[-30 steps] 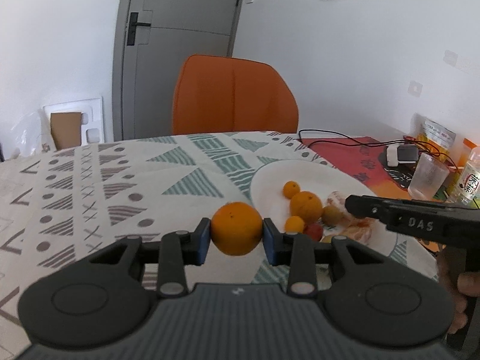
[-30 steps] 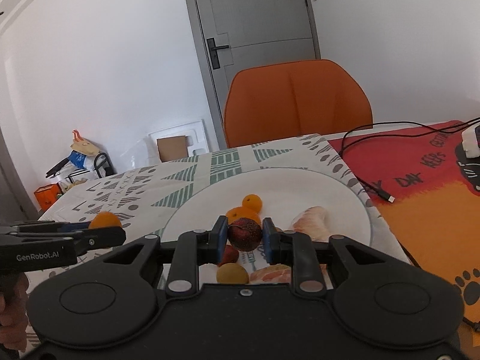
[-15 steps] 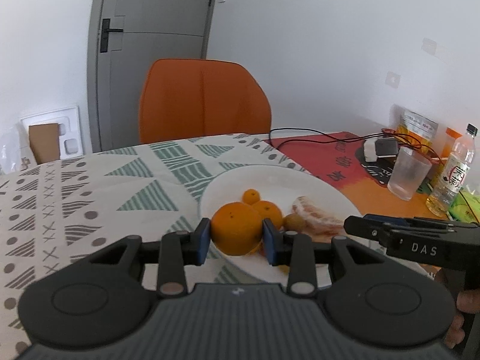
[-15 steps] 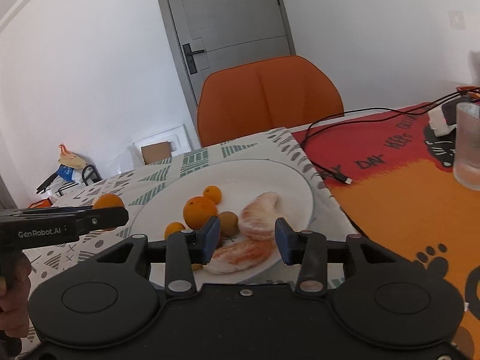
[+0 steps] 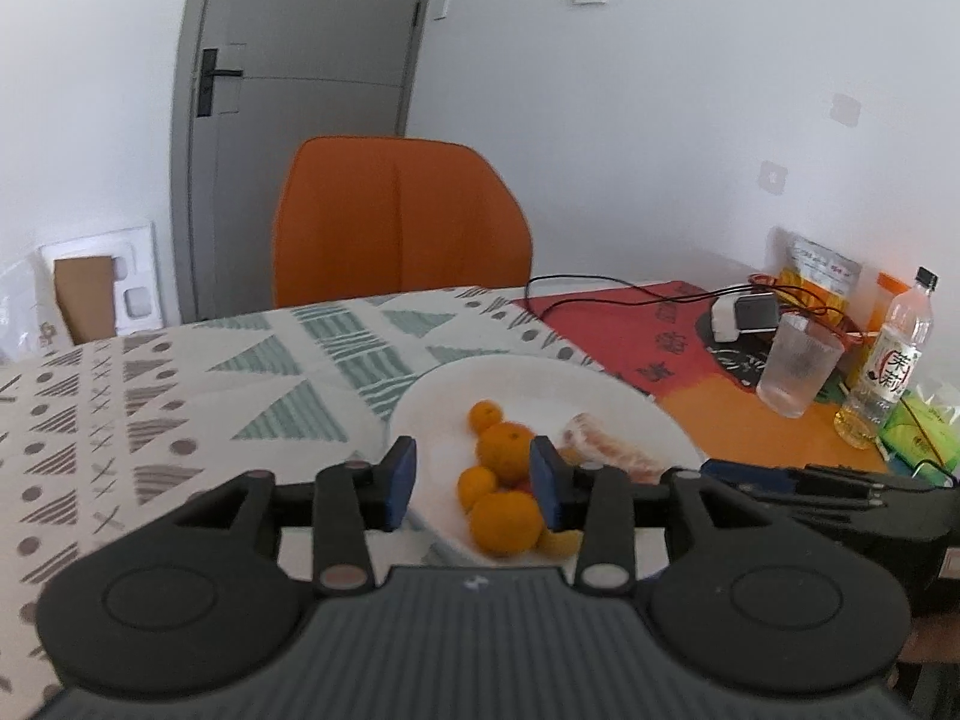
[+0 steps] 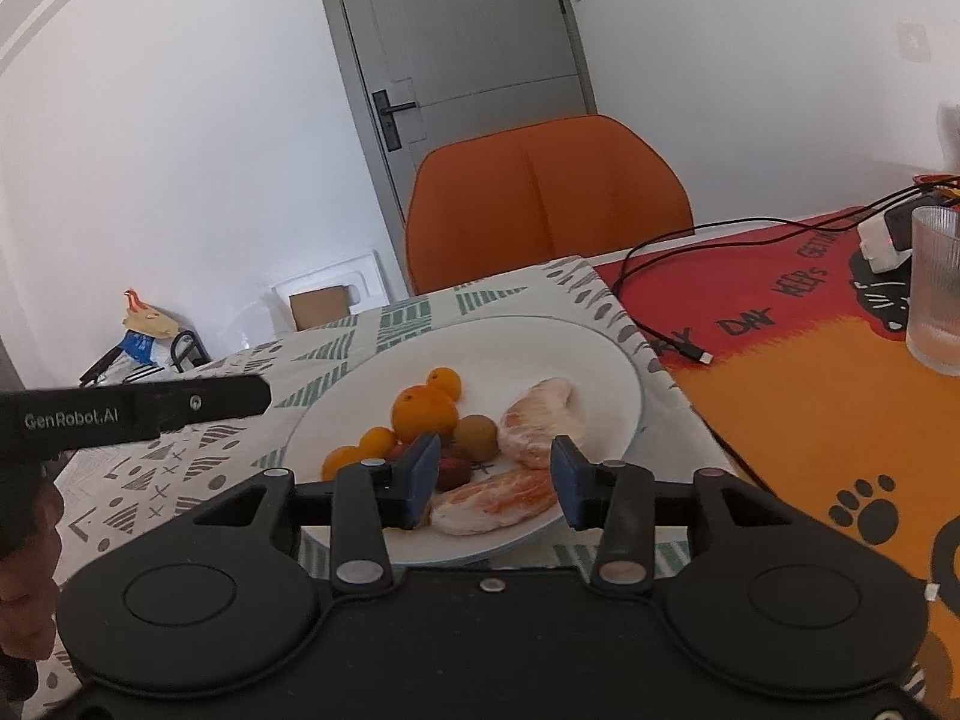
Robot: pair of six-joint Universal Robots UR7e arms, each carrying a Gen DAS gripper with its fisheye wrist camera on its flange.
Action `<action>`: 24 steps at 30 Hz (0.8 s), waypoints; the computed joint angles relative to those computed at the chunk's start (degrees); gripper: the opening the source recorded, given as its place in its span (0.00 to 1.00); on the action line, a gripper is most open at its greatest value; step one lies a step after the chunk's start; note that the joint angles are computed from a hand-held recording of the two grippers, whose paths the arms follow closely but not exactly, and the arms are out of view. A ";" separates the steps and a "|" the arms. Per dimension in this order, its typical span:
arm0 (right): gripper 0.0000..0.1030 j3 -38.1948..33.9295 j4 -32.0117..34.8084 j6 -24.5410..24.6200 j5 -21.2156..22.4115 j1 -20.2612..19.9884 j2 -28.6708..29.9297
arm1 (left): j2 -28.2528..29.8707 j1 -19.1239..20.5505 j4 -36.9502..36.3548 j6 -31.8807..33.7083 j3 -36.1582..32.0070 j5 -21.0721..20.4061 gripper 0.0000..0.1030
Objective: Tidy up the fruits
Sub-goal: 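Carry the orange and plum into the white bowl and open both grippers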
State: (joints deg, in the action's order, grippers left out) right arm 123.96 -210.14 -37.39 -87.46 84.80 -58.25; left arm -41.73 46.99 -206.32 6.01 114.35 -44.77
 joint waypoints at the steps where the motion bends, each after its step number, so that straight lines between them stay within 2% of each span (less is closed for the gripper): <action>1: 0.43 0.07 0.10 0.24 0.17 0.08 0.06 | -0.39 -0.13 0.21 -0.64 0.51 0.63 0.42; 7: 0.49 0.88 0.05 -0.42 0.92 0.84 0.13 | -2.93 -1.07 -1.46 -3.38 4.27 3.93 0.61; 15: 0.56 2.81 -0.43 -0.62 1.95 1.52 -0.63 | -5.28 -2.56 -2.23 -5.56 7.84 7.48 0.63; 17: 0.60 3.38 -0.52 -0.54 2.12 1.66 -0.94 | -5.74 -3.05 -2.74 -6.00 8.81 8.37 0.65; 19: 0.63 3.99 -0.64 -0.51 2.42 1.81 -1.27 | -5.98 -3.67 -3.64 -6.13 9.68 9.61 0.72; 24: 0.72 5.48 -1.41 -0.77 3.98 1.99 -1.99 | -6.84 -5.25 -6.19 -7.29 12.13 12.67 0.77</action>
State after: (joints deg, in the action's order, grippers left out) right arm 129.44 -211.55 -38.16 -83.47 86.79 -60.24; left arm -48.57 41.74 -212.51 -1.28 126.48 -32.10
